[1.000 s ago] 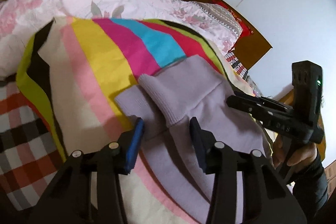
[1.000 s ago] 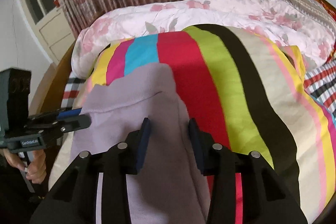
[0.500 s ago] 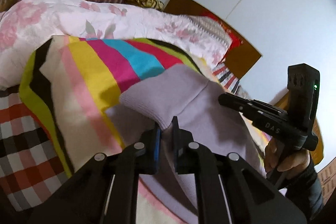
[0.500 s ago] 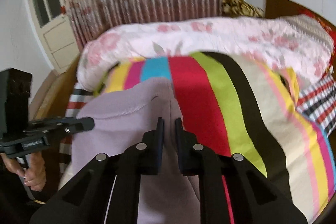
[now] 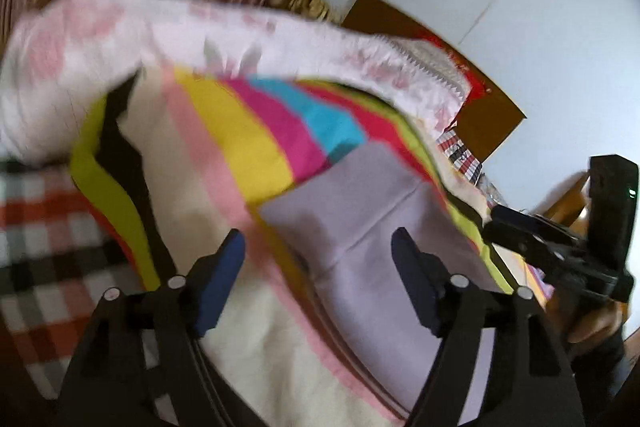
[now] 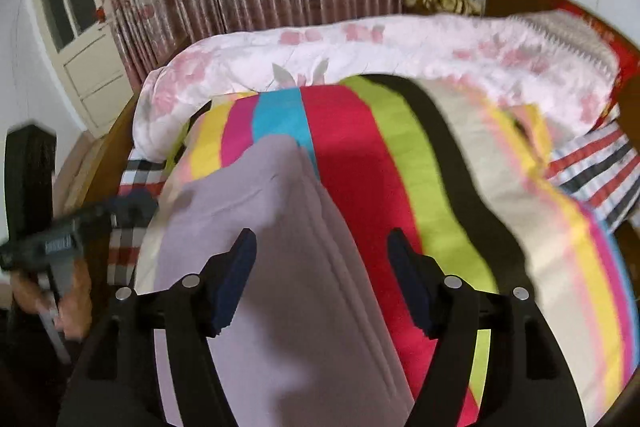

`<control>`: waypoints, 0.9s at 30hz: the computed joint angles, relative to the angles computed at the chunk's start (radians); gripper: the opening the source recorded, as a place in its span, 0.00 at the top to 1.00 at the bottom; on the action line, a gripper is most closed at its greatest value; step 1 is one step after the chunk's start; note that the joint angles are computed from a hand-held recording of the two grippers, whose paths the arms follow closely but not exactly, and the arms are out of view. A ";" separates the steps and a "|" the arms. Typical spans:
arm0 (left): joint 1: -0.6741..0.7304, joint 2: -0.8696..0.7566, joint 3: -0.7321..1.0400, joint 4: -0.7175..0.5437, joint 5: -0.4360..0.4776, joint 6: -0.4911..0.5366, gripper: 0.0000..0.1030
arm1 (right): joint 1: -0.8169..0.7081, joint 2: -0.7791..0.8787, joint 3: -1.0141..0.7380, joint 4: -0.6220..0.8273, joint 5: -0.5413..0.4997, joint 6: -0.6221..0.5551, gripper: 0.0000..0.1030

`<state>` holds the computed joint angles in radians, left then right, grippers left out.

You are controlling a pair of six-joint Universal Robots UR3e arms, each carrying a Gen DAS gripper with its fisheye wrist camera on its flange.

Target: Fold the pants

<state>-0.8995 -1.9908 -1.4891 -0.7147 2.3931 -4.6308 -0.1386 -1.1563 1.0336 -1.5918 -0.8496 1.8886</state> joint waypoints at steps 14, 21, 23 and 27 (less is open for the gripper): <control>0.016 -0.284 0.462 -0.190 -0.245 0.280 0.12 | -0.675 -0.736 0.837 0.192 -0.153 -0.571 0.36; -0.060 -0.321 0.556 -0.177 -0.232 0.288 0.12 | -0.872 -0.791 0.759 0.654 -0.173 -0.980 0.67; -0.070 -0.398 0.685 -0.250 -0.254 0.284 0.12 | -0.842 -0.827 0.824 0.588 -0.173 -0.974 0.76; -0.075 -0.513 0.895 -0.432 -0.246 0.283 0.09 | -0.766 -0.812 0.878 0.452 -0.152 -0.869 0.85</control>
